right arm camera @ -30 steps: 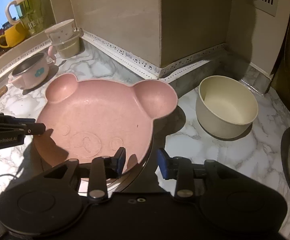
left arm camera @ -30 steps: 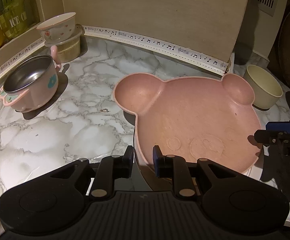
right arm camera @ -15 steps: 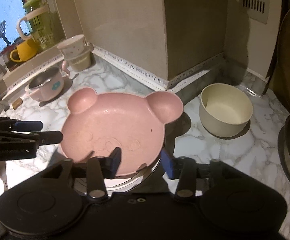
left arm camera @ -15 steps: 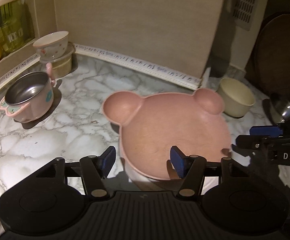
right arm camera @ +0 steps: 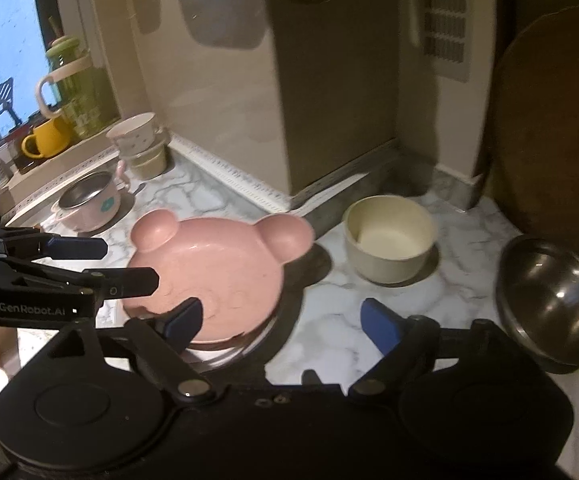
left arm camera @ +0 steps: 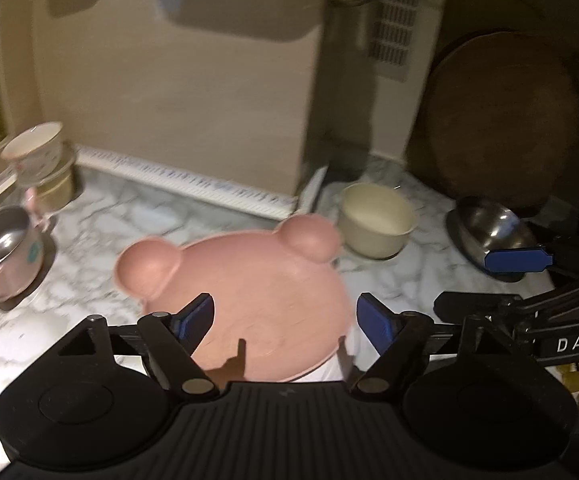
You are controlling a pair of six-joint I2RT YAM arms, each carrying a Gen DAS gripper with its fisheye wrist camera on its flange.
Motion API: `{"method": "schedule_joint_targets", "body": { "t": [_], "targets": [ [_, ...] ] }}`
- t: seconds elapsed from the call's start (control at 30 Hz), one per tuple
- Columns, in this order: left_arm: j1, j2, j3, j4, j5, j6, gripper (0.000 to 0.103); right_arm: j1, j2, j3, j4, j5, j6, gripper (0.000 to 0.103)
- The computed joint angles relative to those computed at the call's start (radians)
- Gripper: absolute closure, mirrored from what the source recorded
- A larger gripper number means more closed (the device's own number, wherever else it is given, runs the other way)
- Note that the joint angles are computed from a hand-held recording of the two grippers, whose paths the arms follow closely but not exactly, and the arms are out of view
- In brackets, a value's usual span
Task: Organize plates and bowls
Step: 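Move both grippers to the large steel bowl rim and close them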
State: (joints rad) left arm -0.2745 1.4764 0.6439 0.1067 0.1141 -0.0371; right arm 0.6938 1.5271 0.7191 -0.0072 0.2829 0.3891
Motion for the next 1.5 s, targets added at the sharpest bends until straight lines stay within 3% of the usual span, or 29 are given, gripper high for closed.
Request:
{"method": "schedule_joint_targets", "body": {
  "t": [0.3,0.43,0.5,0.67,0.87,1.03,1.23,1.5],
  "targets": [
    [-0.154,0.107,0.133,-0.011,-0.027,-0.029,0.020,-0.119,-0.182,-0.144,-0.025,0.042,0.021,0.001],
    [-0.220,0.204,0.210,0.019,-0.052,-0.045,0.000,-0.222,-0.240,-0.199,-0.029,0.027,0.023,0.001],
    [-0.252,0.260,0.254,0.046,-0.060,-0.047,0.000,-0.282,-0.259,-0.227,-0.015,0.018,0.015,0.001],
    [-0.314,0.419,0.437,-0.011,-0.067,-0.051,0.000,-0.437,-0.268,-0.269,0.015,-0.002,-0.023,0.001],
    [-0.378,0.601,0.689,-0.109,-0.071,-0.056,0.000,-0.618,-0.170,-0.271,0.101,-0.050,-0.064,0.001],
    [-0.428,0.746,0.883,-0.150,-0.130,-0.034,0.000,-0.714,-0.026,-0.217,0.157,-0.073,-0.093,0.002],
    [-0.440,0.944,1.178,-0.298,-0.111,-0.049,0.000,-0.783,0.128,-0.115,0.171,-0.098,-0.135,0.008],
    [-0.438,1.167,1.529,-0.491,-0.068,-0.087,0.001,-0.844,0.304,0.036,0.128,-0.117,-0.149,0.025]
  ]
}}
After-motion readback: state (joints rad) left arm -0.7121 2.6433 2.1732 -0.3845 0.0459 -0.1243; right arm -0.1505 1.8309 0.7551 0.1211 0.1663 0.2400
